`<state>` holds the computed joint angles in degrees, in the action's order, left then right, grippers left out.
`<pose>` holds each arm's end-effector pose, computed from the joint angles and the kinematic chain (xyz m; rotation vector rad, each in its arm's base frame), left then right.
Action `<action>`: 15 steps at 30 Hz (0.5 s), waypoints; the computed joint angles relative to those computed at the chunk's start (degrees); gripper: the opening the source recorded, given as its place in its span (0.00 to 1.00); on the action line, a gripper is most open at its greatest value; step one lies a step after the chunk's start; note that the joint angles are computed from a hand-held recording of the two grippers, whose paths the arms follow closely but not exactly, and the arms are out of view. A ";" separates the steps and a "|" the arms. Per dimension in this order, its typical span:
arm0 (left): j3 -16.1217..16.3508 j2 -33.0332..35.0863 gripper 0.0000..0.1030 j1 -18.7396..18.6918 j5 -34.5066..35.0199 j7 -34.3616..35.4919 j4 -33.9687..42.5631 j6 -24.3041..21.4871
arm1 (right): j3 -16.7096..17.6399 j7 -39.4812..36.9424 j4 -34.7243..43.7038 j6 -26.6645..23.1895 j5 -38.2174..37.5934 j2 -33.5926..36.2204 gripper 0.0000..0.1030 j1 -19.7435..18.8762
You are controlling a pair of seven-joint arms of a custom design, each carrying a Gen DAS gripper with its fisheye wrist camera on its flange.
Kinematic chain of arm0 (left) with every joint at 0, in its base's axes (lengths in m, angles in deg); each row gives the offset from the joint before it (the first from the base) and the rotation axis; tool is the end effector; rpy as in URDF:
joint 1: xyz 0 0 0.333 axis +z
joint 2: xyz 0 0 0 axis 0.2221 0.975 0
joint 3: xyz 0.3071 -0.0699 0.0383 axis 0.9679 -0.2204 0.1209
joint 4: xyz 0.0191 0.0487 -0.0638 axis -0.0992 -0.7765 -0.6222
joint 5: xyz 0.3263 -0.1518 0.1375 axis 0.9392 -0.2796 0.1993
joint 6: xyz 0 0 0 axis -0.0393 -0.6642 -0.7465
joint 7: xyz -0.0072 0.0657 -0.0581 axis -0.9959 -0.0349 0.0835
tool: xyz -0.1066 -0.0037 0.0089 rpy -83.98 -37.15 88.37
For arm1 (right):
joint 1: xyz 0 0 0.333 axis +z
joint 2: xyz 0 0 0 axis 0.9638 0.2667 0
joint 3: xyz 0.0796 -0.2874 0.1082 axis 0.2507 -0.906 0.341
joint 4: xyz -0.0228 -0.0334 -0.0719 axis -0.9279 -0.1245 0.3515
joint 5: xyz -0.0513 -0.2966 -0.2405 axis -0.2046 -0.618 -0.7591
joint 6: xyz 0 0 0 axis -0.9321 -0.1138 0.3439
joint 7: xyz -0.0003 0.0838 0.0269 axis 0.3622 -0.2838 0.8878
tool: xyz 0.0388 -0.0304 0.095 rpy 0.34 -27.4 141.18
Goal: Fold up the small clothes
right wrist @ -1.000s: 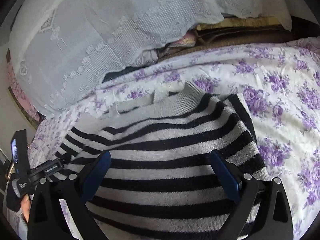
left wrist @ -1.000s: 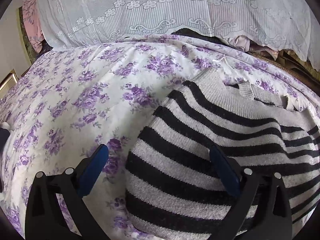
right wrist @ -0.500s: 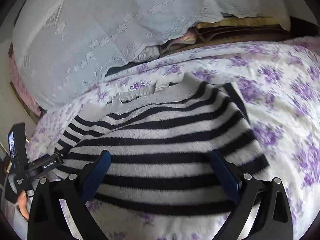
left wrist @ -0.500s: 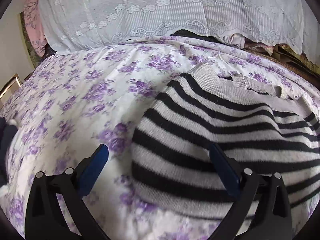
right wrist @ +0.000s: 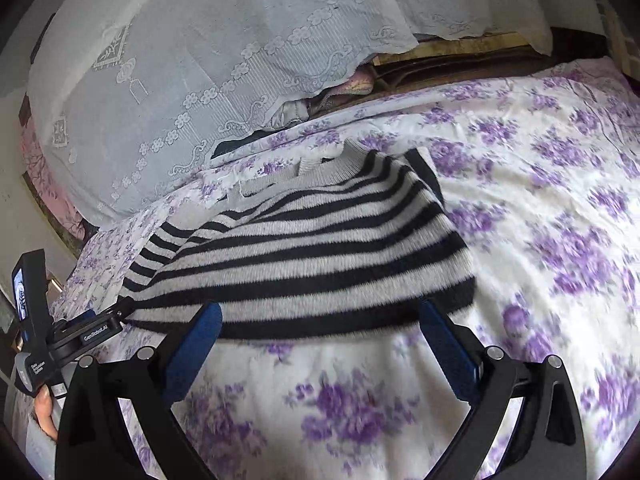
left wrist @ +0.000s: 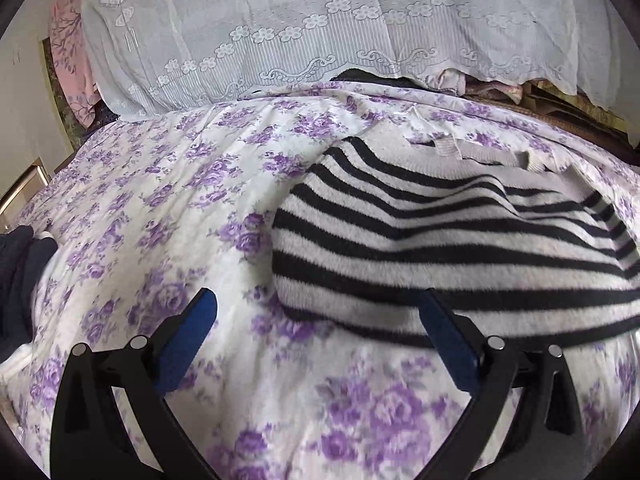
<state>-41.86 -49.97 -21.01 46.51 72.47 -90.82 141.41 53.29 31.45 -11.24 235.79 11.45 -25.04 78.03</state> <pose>0.6005 -0.3833 0.3621 -2.0368 1.1243 -0.3648 0.6873 0.3147 0.3543 -1.7117 1.3285 -0.2069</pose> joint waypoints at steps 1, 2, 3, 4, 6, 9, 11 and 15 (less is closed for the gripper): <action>-0.09 -0.26 0.96 -0.18 0.04 -0.18 -0.37 -0.04 | 0.32 -0.02 -0.70 0.30 0.12 -0.25 0.97 -0.39; -0.19 -0.47 0.96 -0.31 0.07 -0.36 -0.71 -0.07 | 0.84 0.00 -1.85 0.85 0.29 -0.71 0.97 -1.09; -0.35 -0.76 0.96 -0.43 0.08 -0.52 -1.15 -0.01 | 1.21 0.15 -2.75 1.36 0.31 -1.06 0.97 -1.56; -0.52 -1.03 0.96 -0.49 0.10 -0.65 -1.54 0.17 | 1.69 0.34 -3.76 1.99 0.25 -1.45 0.97 -2.10; -0.84 -1.52 0.96 -0.61 0.17 -0.99 -2.28 0.57 | 2.89 0.78 -5.47 3.14 -0.33 -1.94 0.97 -3.41; -1.25 -1.96 0.96 -0.69 0.37 -1.21 -2.98 1.41 | 4.05 2.04 -6.92 4.28 -1.95 -2.13 0.97 -4.71; -1.44 -2.16 0.96 -0.42 0.50 -1.25 -3.46 2.86 | 4.46 2.93 -6.84 4.10 -3.27 -1.82 0.97 -5.14; -1.57 -2.23 0.96 0.54 -0.15 -1.07 -4.20 6.09 | 4.08 4.20 -5.00 0.70 -4.05 -0.89 0.97 -4.83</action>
<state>-43.43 -52.19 -20.47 46.36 71.41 -95.02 147.49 57.36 35.66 -16.24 236.49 7.41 -25.93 73.20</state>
